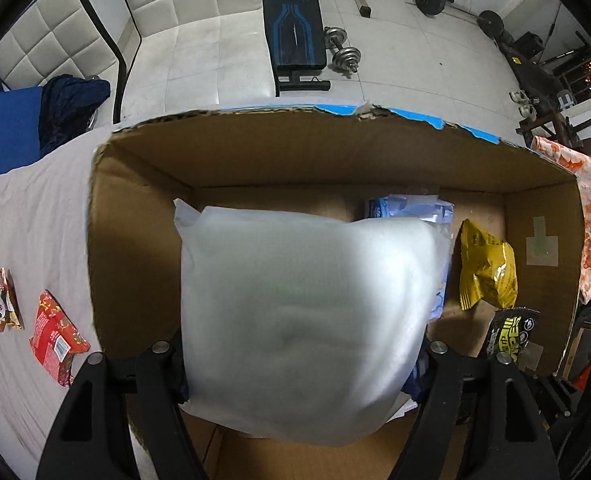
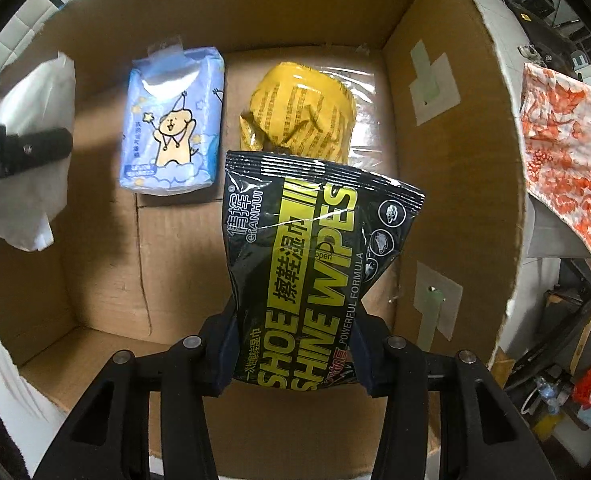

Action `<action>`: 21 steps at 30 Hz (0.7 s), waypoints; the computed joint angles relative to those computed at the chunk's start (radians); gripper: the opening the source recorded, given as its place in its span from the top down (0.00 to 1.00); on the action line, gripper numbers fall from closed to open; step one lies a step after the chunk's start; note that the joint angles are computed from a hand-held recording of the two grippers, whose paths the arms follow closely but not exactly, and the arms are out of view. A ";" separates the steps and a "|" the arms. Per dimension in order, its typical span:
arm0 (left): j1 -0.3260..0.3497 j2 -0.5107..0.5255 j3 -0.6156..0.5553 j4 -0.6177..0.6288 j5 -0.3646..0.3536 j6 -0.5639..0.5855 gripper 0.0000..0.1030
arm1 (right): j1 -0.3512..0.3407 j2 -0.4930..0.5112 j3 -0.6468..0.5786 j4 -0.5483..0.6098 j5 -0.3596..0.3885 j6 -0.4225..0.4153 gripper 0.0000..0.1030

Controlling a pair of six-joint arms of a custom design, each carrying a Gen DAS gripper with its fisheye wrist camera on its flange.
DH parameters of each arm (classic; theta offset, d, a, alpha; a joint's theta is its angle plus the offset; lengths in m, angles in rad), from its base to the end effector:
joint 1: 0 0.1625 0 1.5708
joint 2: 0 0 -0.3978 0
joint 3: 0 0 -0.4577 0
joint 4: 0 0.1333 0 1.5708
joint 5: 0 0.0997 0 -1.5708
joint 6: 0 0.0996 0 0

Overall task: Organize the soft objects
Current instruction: 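Carry both packs into the box and open both tools beside the first packs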

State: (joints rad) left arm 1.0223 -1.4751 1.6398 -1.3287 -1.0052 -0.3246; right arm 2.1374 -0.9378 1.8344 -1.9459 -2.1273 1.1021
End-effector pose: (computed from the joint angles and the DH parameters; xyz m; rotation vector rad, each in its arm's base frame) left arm -0.1263 -0.5648 0.3668 0.4214 2.4284 0.1576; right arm 0.3716 -0.4337 0.0027 -0.4572 -2.3558 0.0776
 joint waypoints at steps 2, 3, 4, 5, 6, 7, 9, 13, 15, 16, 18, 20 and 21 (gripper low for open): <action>0.000 0.008 -0.004 -0.003 0.006 -0.006 0.27 | -0.006 0.005 -0.002 -0.002 0.000 -0.004 0.51; 0.002 0.014 -0.007 -0.004 0.006 -0.006 0.27 | -0.009 0.008 -0.004 -0.001 0.000 -0.003 0.50; 0.003 0.020 -0.012 -0.003 0.005 -0.006 0.27 | -0.011 0.010 -0.006 0.001 0.001 -0.001 0.50; 0.005 0.024 -0.014 -0.005 0.005 -0.004 0.27 | -0.013 0.013 -0.010 0.004 0.002 0.000 0.49; 0.004 0.026 -0.013 -0.006 0.008 -0.004 0.27 | -0.015 0.016 -0.013 0.007 0.003 -0.001 0.49; 0.004 0.027 -0.012 -0.008 0.011 -0.006 0.27 | -0.017 0.018 -0.015 0.005 0.004 -0.002 0.48; 0.005 0.026 -0.011 -0.015 0.012 -0.006 0.25 | -0.017 0.012 -0.011 0.006 0.008 -0.002 0.44; -0.003 0.021 -0.004 -0.018 0.024 -0.014 0.16 | -0.015 0.014 -0.016 0.006 0.005 -0.003 0.38; -0.006 0.015 -0.002 -0.028 0.031 -0.011 0.10 | -0.012 0.012 -0.017 0.010 0.007 -0.001 0.34; -0.008 0.013 -0.002 -0.030 0.037 -0.010 0.07 | -0.011 0.011 -0.019 0.014 0.007 0.002 0.33; -0.014 0.010 -0.007 -0.030 0.043 -0.007 0.07 | -0.005 0.009 -0.019 0.011 0.007 0.002 0.25; -0.018 0.002 -0.007 -0.030 0.045 -0.004 0.07 | 0.002 0.007 -0.021 0.011 0.008 0.009 0.15; -0.022 -0.007 -0.006 -0.033 0.046 -0.003 0.05 | 0.005 0.005 -0.020 0.007 0.008 0.011 0.08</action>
State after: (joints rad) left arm 1.0008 -1.4819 1.6340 -1.3620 -0.9596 -0.3274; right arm 2.1424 -0.9327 1.8147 -1.9388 -2.1194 1.1128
